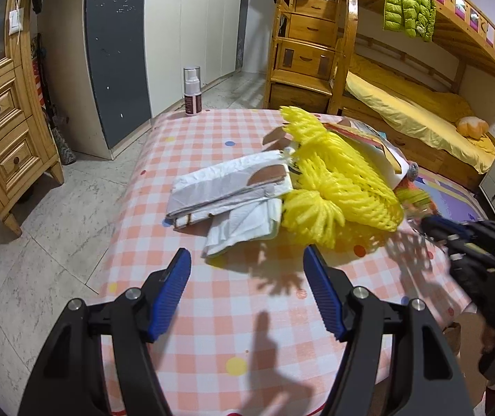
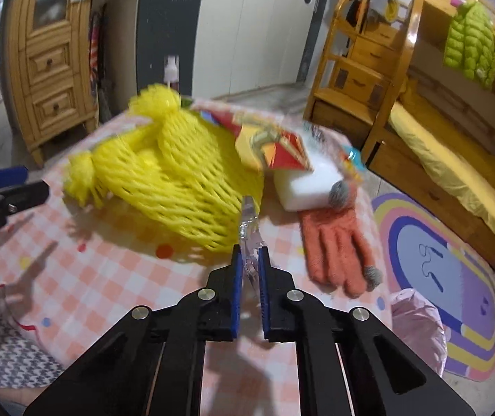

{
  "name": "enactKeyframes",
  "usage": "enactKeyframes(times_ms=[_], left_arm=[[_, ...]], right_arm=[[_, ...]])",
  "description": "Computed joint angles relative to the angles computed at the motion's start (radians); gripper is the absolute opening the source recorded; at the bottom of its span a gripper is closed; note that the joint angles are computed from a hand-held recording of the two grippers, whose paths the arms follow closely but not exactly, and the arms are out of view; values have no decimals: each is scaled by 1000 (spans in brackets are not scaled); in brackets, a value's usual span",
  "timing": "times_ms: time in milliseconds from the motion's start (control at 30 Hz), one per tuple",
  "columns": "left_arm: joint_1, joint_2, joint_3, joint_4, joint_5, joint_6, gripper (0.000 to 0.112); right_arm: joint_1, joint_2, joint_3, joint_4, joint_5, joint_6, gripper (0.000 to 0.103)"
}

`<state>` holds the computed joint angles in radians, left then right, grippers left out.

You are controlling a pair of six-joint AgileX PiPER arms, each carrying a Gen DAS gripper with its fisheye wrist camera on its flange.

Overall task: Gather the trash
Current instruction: 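Grasp the silver blister pack with the right tool, then grasp the red snack wrapper with the left tool while the right tool holds the blister pack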

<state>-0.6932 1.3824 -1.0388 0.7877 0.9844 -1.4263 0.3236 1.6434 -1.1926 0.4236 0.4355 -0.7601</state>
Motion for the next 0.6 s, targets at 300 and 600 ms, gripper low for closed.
enactKeyframes(times_ms=[300, 600], left_arm=[[18, -22, 25, -5, 22, 22, 65], [51, -4, -83, -28, -20, 112, 65]], right_arm=[[-165, -80, -39, 276, 244, -175, 4], [-184, -92, -53, 306, 278, -173, 4]])
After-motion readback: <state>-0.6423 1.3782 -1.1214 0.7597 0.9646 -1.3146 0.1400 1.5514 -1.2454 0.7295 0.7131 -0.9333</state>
